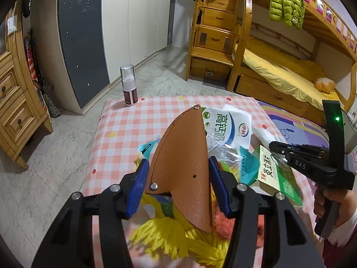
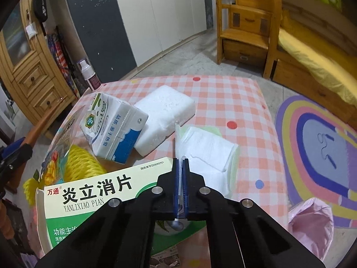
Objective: Collect trash
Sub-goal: 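Carry the white tissue to the wastebasket and open the right tool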
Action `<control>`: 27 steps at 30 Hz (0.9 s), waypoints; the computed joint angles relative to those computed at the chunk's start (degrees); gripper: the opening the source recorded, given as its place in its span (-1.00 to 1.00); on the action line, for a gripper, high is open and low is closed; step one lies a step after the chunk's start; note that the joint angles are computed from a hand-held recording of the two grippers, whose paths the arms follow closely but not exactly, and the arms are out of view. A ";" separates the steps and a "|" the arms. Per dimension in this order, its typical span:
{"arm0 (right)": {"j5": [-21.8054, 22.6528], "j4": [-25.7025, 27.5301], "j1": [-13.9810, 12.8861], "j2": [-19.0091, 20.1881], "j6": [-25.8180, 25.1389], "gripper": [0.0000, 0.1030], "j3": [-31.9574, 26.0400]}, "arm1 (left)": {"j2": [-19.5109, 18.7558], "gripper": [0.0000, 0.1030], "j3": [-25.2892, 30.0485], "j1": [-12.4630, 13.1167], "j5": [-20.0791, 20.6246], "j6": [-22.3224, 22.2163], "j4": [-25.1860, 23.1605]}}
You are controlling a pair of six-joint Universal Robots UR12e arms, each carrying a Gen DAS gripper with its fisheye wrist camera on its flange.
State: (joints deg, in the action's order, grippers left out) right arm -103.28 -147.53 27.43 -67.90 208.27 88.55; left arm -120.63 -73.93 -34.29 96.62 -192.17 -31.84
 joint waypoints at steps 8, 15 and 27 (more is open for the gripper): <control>-9.64 -11.27 2.90 -5.53 -4.00 -0.97 3.33 | 3.54 0.03 -2.73 -1.29 0.87 1.77 5.94; -14.60 -12.17 5.78 -10.70 -0.70 -0.97 8.52 | 5.49 0.03 -5.19 -3.39 -3.60 3.25 8.45; -21.42 -7.38 9.31 -18.32 13.18 -0.96 19.55 | 3.71 0.03 -5.79 -8.65 -10.28 9.54 5.58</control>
State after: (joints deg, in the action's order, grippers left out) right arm -124.70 -154.91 36.75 -86.21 221.45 108.09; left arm -116.92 -79.72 -42.93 86.34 -182.64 -26.26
